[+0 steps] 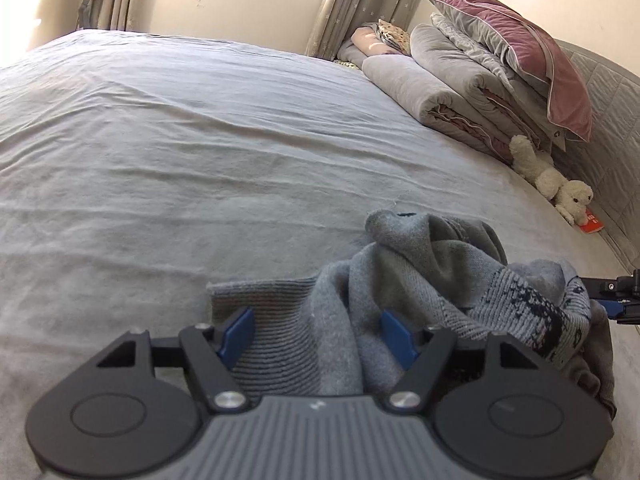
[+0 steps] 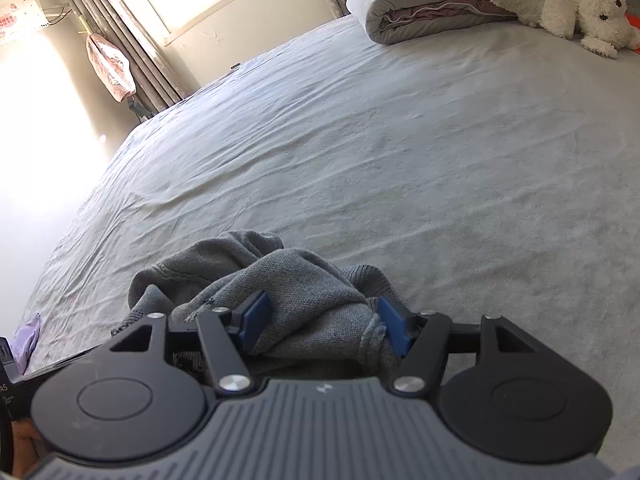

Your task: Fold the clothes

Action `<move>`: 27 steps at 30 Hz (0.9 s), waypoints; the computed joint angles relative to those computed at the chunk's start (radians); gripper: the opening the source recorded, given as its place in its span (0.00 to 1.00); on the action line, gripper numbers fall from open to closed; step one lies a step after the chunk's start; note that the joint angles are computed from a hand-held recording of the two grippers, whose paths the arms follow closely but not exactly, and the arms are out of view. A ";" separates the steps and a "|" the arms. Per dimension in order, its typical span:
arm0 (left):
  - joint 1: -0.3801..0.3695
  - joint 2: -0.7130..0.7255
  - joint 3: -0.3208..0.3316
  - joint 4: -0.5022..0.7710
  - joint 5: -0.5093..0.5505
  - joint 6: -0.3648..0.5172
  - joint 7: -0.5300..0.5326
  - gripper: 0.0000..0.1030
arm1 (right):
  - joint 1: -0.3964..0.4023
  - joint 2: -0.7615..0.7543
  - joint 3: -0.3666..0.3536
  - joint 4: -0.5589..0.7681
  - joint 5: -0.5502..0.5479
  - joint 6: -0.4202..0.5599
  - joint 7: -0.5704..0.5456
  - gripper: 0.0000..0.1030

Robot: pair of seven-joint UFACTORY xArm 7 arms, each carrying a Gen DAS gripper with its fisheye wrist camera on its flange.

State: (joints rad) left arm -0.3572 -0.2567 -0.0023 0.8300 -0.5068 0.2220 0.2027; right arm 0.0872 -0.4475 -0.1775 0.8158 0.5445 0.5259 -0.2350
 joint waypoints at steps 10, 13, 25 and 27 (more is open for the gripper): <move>-0.030 0.046 -0.019 0.031 -0.162 -0.001 0.117 0.34 | 0.001 0.042 0.009 0.006 0.010 0.019 -0.018 0.66; 0.042 0.027 -0.091 0.008 -0.005 -0.008 -0.087 0.16 | -0.002 0.044 0.017 0.003 0.007 0.027 -0.025 0.66; 0.137 -0.246 -0.189 -0.126 0.399 0.181 -0.587 0.11 | 0.012 -0.007 0.020 -0.014 -0.034 0.040 -0.078 0.33; 0.122 -0.298 -0.172 -0.144 0.399 0.234 -0.617 0.11 | 0.014 -0.010 0.019 -0.013 -0.035 0.043 -0.085 0.32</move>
